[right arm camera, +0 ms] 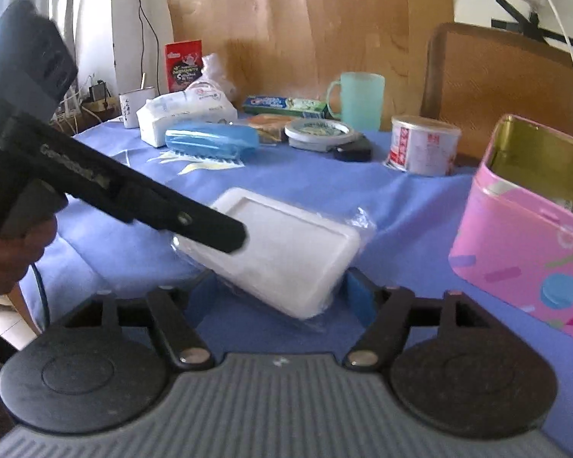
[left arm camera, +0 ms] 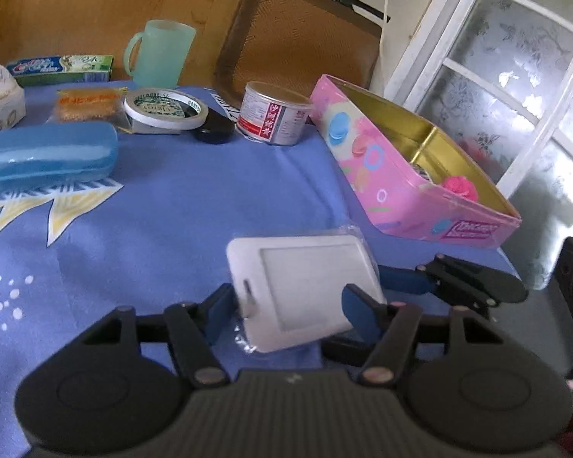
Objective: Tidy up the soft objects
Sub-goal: 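Lower the white card holder into the pink tin and release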
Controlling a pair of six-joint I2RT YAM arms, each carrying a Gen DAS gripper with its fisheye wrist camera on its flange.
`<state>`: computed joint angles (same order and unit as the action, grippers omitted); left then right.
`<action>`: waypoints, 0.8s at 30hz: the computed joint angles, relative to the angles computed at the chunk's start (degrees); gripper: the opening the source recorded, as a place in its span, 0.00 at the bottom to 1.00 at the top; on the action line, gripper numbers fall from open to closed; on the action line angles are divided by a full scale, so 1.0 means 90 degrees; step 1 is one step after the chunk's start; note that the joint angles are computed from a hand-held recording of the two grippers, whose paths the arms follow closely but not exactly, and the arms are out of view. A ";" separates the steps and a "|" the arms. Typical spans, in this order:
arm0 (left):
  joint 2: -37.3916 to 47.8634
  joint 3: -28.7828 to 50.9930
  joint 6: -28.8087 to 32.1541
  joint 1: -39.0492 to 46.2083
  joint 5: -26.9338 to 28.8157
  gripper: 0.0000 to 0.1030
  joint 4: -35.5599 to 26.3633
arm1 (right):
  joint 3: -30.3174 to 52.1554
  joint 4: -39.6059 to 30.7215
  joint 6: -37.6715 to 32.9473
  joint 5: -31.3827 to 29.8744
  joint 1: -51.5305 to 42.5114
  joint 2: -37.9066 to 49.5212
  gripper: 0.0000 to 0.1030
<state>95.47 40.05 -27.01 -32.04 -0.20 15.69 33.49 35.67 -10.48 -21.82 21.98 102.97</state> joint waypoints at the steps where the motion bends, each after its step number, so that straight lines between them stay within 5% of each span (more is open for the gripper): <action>1: -0.0018 0.0072 -0.0039 -0.0007 -0.0023 0.61 -0.0107 | -0.0060 0.0077 -0.0017 -0.0033 -0.0055 -0.0053 0.70; 6: -0.0406 0.0450 0.0180 -0.0042 0.0036 0.60 -0.0192 | -0.0569 0.1270 0.0162 -0.0179 -0.0476 -0.0607 0.69; 11: 0.0413 0.2206 0.0773 -0.0473 -0.0207 0.60 -0.0543 | -0.0717 0.2119 0.0113 0.0285 -0.1047 -0.0866 0.69; 16: 0.2245 0.4721 0.1359 -0.0864 -0.0340 0.61 -0.1151 | 0.0081 0.1414 0.0309 0.0398 -0.2034 -0.0488 0.69; 20: 0.3706 0.6740 0.1374 -0.1088 -0.1118 0.63 -0.1997 | 0.1302 0.0336 0.0483 0.1404 -0.2211 0.0275 0.69; 24: 0.3477 0.6102 0.1120 -0.1079 -0.1383 0.63 -0.1526 | 0.1435 0.0845 0.0679 0.1780 -0.2274 0.0748 0.69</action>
<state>126.76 94.97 -16.92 -41.76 -12.64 1.96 46.41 43.27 -4.37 -5.80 1.52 109.70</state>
